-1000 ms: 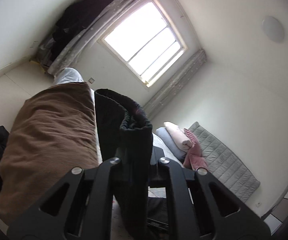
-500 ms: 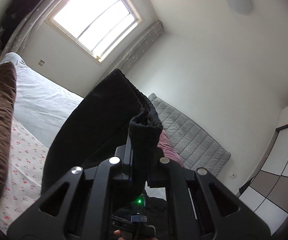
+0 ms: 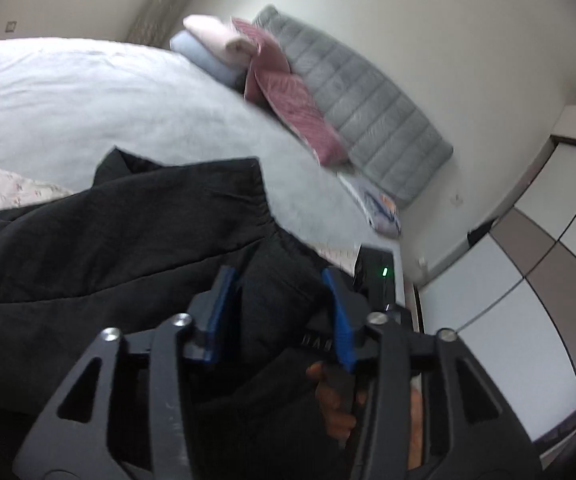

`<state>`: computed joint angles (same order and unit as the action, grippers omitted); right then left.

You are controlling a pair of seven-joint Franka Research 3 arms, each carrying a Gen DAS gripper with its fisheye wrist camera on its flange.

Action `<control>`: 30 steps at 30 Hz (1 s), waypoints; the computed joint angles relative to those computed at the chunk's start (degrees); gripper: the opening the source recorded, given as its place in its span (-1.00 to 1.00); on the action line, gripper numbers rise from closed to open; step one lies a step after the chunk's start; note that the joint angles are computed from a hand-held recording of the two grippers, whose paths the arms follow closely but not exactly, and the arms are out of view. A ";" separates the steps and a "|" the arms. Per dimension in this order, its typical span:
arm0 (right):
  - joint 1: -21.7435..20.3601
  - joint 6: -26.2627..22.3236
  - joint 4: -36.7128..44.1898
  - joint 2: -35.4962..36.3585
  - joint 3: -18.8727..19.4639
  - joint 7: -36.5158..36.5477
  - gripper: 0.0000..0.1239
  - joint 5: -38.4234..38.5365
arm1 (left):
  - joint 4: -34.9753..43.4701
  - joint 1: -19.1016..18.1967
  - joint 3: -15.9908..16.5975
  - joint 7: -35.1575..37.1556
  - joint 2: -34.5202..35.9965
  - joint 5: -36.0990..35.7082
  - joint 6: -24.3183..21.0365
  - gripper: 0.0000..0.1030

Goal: Fold large clothes

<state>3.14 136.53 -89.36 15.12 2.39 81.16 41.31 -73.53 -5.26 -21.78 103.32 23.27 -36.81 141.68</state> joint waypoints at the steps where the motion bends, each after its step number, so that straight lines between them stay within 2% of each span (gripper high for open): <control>1: -0.69 -0.23 -1.15 -0.88 -0.36 -0.33 0.11 0.57 | -1.06 0.14 -0.01 0.67 -0.97 0.35 -0.48 0.18; 3: -1.45 -0.61 -2.81 -2.02 -1.56 0.69 0.11 -0.48 | -4.52 1.40 -0.07 4.56 -4.04 -1.07 1.15 0.22; 6: -2.89 -0.96 -4.12 -2.47 -1.88 -0.15 0.11 2.06 | -8.12 2.79 2.42 5.99 -8.12 -1.60 3.19 0.39; 9: -4.02 -0.48 -4.71 -2.36 -1.49 -2.43 0.11 7.04 | -7.54 2.76 6.13 2.26 -7.48 3.57 4.26 0.39; 12: -4.23 -2.34 -3.22 -0.51 -0.82 -3.47 0.11 9.41 | -11.25 3.75 8.68 -1.03 -8.18 8.86 7.90 0.39; 14: -3.53 -3.23 -1.73 1.49 -0.15 -4.17 0.05 9.07 | -13.84 4.86 9.47 -2.97 -8.43 10.88 10.03 0.31; 16: -1.78 -3.02 0.10 3.77 -0.12 -2.23 -0.09 4.98 | -14.08 5.90 9.95 -5.16 -7.20 12.67 10.21 0.01; 18: 0.67 -1.76 2.06 5.94 -0.69 1.29 -0.38 -1.51 | -14.27 7.15 9.57 -6.22 -6.23 13.19 9.52 -0.21; 19: 2.22 0.30 2.39 6.23 -1.17 2.44 -0.63 -5.55 | -14.23 7.69 9.17 -6.14 -5.66 13.21 9.25 -0.33; 20: 2.45 2.22 2.05 5.73 -0.56 1.04 -0.79 -6.33 | -14.37 7.95 8.71 -5.79 -5.17 13.41 9.32 -0.38; 23: 3.36 12.01 -2.26 1.64 0.56 -3.38 -0.82 -7.29 | -15.22 9.34 6.10 -1.00 -4.13 11.53 9.78 -0.50; 24: 4.09 13.68 -2.99 0.94 -0.09 -2.40 -0.82 -9.41 | -15.77 9.66 5.17 1.01 -3.65 10.51 10.01 -0.50; 25: 5.73 14.97 -3.43 0.61 -1.88 1.04 -0.82 -14.81 | -16.16 9.52 4.83 1.97 -3.24 10.46 9.67 -0.50; 27: 7.78 14.31 -3.11 1.24 -4.53 7.11 -0.82 -24.07 | -16.14 7.36 6.37 -0.40 -1.35 14.72 7.83 -0.50; 28: 8.47 12.01 -2.13 2.26 -5.61 9.90 -0.81 -28.26 | -16.37 6.12 7.30 -1.82 -0.53 17.68 7.21 -0.50; 30: 8.36 7.42 -0.30 4.08 -5.83 12.08 -0.71 -32.06 | -19.71 5.16 7.46 -1.56 -1.34 20.91 12.08 -0.51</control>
